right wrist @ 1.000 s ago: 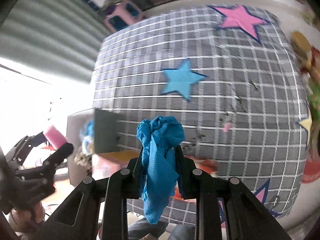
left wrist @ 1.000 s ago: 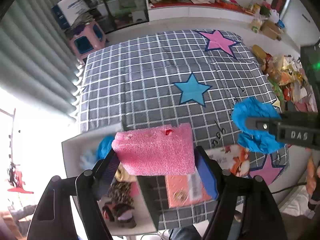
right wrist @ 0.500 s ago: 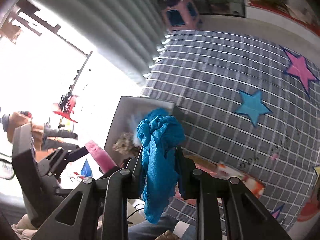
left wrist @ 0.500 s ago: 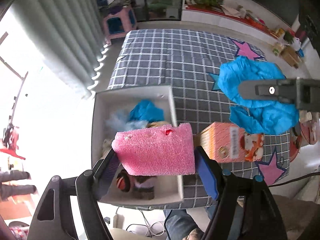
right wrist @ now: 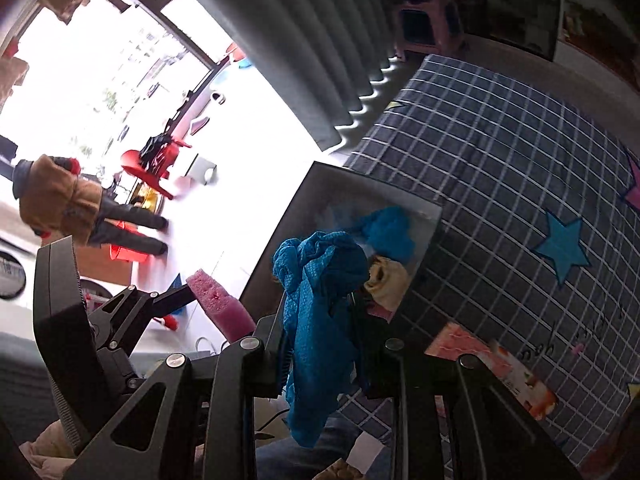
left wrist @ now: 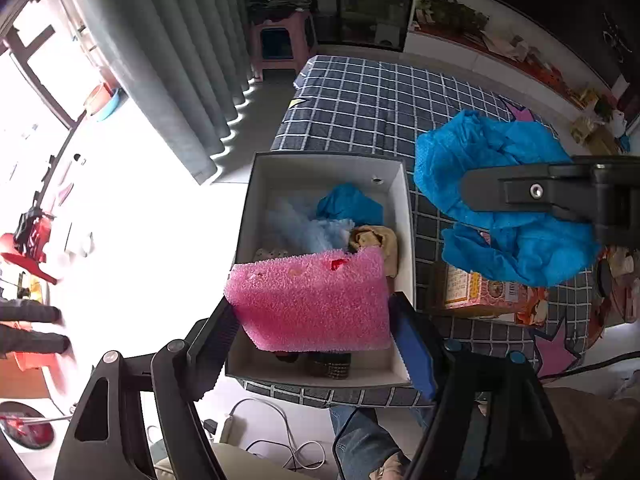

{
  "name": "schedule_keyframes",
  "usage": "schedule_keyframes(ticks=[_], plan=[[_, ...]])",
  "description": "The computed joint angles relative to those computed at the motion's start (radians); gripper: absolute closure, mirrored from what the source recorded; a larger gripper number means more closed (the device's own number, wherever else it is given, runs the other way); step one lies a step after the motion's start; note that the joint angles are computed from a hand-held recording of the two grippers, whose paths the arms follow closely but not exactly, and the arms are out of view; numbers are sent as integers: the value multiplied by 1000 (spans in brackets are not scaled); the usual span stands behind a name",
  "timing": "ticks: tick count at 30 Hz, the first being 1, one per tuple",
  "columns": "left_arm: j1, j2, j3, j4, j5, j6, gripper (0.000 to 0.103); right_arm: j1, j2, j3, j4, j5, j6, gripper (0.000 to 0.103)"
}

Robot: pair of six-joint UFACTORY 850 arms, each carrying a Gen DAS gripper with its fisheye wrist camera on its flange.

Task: Organize soft objects
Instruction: 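Hold the pink sponge and blue cloth with both tools above the box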

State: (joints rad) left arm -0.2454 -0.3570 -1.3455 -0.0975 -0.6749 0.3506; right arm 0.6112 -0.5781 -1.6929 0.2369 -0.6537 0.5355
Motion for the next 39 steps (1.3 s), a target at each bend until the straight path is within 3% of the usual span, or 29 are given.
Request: schedule_keyframes(ticks=[16, 39], plan=[[52, 20, 25, -1, 11, -26, 26, 26, -131, -204, 15, -93, -95, 76], [61, 25, 38, -9, 0, -19, 26, 33, -140, -216, 4, -116, -86, 76]])
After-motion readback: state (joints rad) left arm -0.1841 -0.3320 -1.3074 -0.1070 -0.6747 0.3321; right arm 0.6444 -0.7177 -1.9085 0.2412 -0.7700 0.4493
